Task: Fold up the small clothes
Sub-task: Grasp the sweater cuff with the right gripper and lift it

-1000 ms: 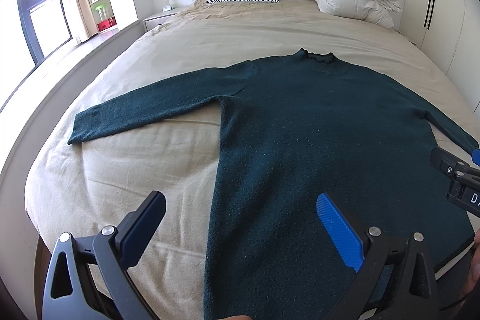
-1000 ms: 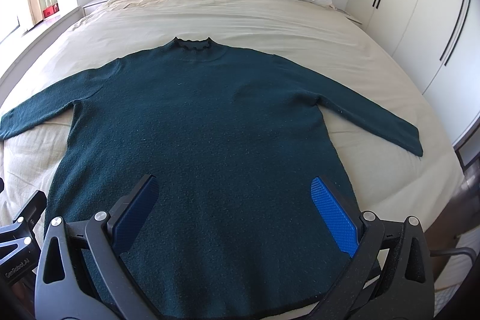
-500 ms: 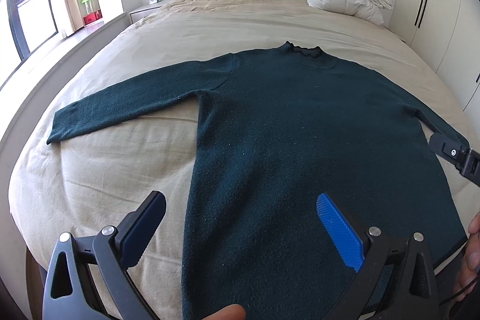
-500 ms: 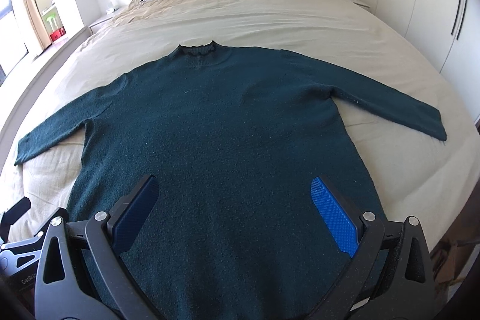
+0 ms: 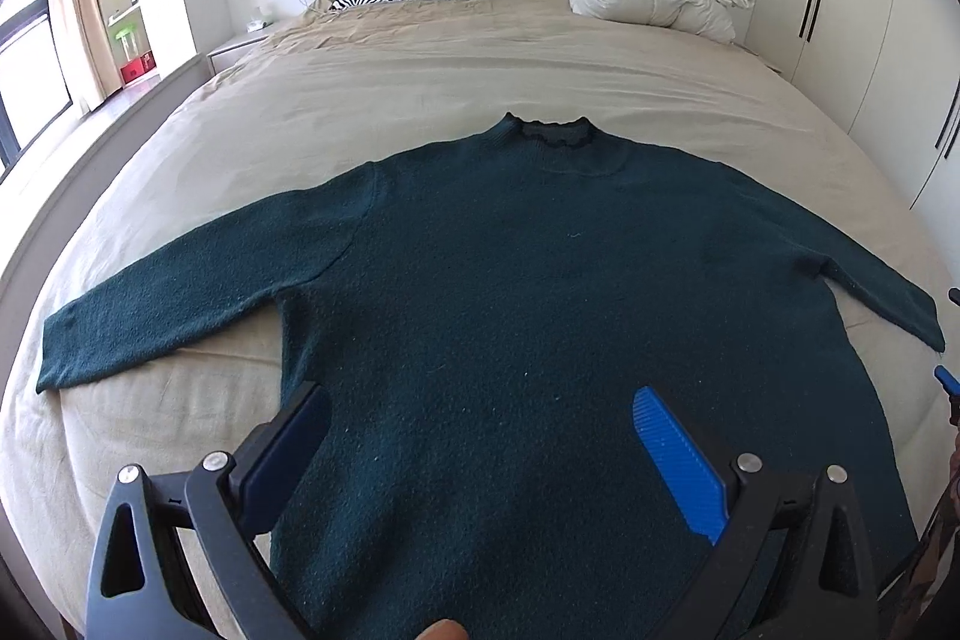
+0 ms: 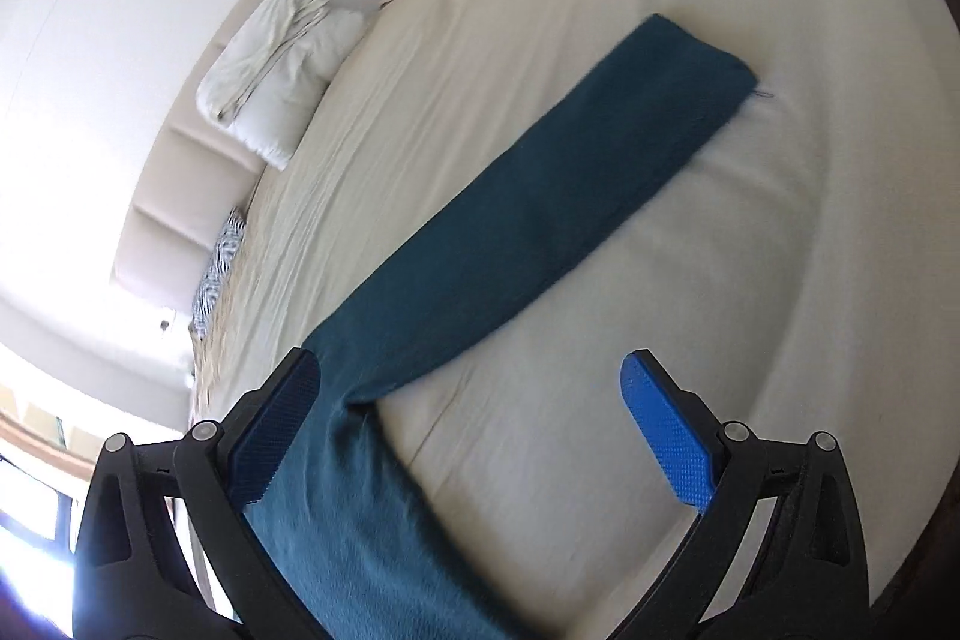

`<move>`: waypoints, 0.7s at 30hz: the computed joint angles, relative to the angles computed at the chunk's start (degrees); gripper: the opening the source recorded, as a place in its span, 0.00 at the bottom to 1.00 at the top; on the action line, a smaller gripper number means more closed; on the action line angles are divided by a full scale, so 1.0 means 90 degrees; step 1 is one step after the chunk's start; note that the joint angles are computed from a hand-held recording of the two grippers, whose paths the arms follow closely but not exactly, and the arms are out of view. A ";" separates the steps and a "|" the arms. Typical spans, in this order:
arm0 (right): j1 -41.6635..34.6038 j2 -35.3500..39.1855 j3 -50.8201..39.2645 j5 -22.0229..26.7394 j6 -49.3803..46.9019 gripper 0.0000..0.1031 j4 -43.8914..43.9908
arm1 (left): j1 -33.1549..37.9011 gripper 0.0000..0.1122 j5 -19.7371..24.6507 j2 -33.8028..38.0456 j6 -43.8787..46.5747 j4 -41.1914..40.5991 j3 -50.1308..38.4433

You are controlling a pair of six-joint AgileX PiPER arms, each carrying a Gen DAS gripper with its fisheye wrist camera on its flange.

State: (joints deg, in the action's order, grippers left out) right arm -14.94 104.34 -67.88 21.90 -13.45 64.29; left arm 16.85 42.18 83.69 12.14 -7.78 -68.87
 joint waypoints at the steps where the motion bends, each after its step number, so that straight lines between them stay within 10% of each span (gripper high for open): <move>1: -0.0300 0.0296 -0.0202 0.0200 -0.0140 0.91 0.0173 | -0.0157 0.92 -0.0161 0.0111 -0.0138 0.0099 -0.0035; 12: -0.1798 0.3059 -0.2774 0.1453 -0.1163 0.53 0.1693 | -0.0953 0.92 0.0110 0.1616 -0.0829 -0.0172 -0.1352; 15: -0.1913 0.3704 -0.3809 0.1569 -0.0215 0.25 0.0898 | -0.0782 0.86 0.0289 0.2013 -0.0080 -0.1163 -0.1731; 21: -0.1453 0.4338 -0.5805 0.1684 0.1907 0.08 -0.1658 | -0.0353 0.72 0.1082 0.2850 0.0723 -0.2787 -0.2674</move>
